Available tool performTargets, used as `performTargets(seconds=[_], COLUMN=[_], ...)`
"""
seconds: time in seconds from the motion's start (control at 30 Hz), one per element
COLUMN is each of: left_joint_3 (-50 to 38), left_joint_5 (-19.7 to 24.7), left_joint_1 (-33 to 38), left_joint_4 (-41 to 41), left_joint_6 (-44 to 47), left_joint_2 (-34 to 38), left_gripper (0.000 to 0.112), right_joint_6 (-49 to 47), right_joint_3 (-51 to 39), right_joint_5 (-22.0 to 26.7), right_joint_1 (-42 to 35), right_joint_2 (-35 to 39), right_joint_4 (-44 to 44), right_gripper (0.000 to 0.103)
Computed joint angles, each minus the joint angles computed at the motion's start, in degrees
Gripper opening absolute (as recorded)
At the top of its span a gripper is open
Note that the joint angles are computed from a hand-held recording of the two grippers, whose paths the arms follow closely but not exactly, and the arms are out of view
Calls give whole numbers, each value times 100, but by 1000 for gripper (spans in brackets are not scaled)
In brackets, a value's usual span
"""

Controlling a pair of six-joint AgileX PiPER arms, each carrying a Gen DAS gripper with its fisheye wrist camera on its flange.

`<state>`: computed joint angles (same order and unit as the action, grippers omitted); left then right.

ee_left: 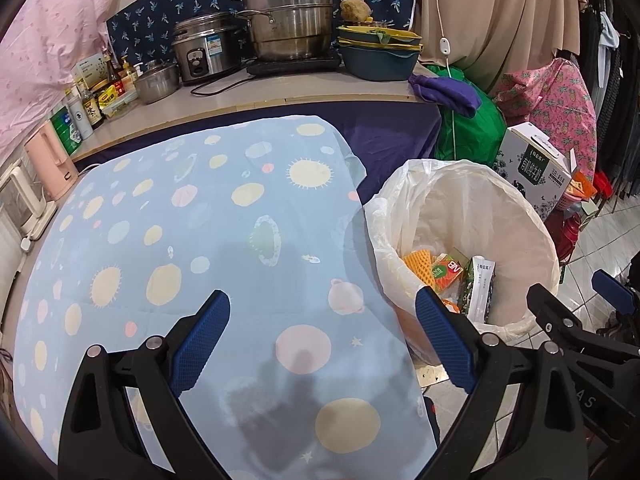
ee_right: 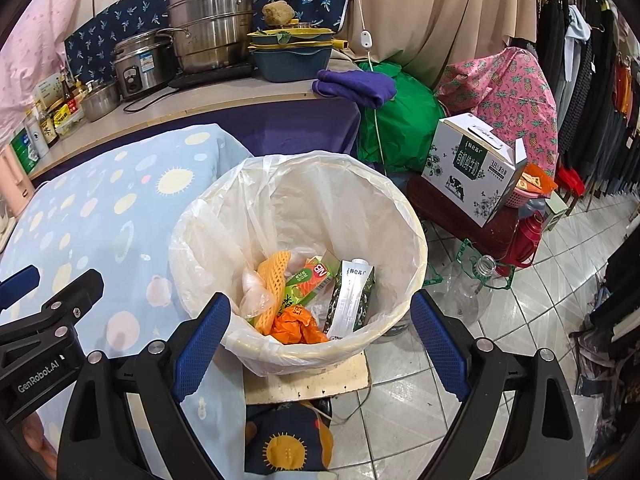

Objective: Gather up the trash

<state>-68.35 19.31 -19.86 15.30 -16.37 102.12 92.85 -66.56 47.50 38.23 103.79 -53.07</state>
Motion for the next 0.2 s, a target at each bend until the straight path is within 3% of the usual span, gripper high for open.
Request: performTargets(seconds=[0.2], left_joint_3=[24], left_joint_5=[-10], left_joint_1=[1], left_joint_4=[-133], left_joint_6=[186], left_joint_2=[3], left_gripper=[90], right_joint_6=[0], right_joint_3=[14], right_joint_5=[-19], right_joint_1=[-5], right_joint_2=[7], right_joint_4=[11], right_gripper=[87])
